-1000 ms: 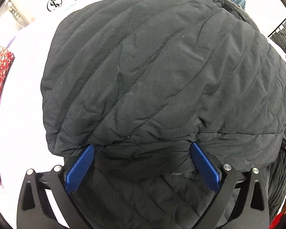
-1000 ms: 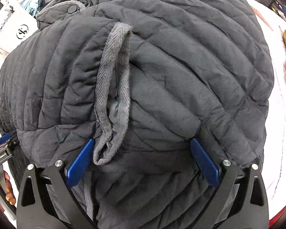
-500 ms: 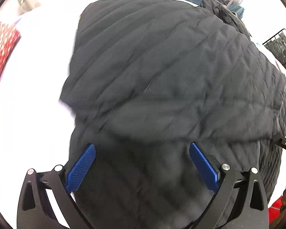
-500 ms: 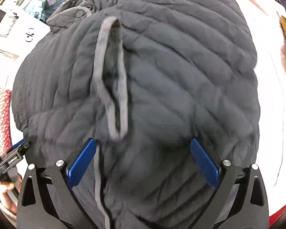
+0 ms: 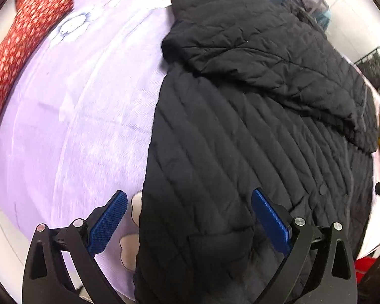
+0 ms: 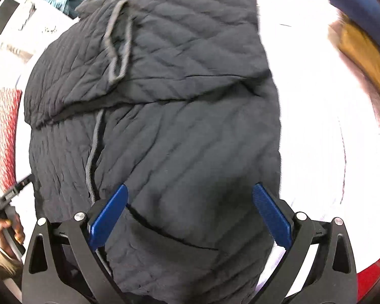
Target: Fold large clothes
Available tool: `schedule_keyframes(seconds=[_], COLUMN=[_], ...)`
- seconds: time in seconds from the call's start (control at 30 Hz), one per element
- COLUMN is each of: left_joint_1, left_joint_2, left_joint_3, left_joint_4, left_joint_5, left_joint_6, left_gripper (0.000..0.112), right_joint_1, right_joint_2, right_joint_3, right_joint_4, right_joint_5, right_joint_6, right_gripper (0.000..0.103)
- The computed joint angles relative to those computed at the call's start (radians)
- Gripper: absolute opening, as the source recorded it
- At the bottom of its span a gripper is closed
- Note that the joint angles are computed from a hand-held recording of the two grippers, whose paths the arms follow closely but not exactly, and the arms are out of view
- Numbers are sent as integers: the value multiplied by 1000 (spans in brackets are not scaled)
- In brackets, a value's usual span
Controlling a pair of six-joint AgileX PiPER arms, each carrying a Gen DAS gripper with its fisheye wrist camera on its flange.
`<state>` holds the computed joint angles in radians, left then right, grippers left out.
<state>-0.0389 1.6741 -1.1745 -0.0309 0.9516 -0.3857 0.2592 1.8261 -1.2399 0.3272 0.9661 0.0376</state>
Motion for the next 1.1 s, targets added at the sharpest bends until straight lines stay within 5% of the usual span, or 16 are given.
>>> schedule_keyframes(seconds=[0.17,0.37,0.63,0.83,1.1], left_joint_1=[76,181,256,366,636], left_joint_2=[-116,-220,-291,-339,-415], left_joint_3=[115,265,424,497,555], left_joint_4=[-74,-174,-339,-402,-360], left_joint_5=[-6,15,0,63,200], left_joint_6=[92,237,391,505,707], left_gripper=[96,94,90,90,90], right_joint_1=[-87,-226,-324,-426,-343], right_joint_2=[-80,-123,-165,-149,-87], right_joint_3=[143,249,339,441,483], right_joint_4=[112,157,157,249,342], right_joint_5=[-46,0,47,84,84], right_joint_6=[-164,-339,-418,-536,-593], right_gripper=[98,97,76,75,74])
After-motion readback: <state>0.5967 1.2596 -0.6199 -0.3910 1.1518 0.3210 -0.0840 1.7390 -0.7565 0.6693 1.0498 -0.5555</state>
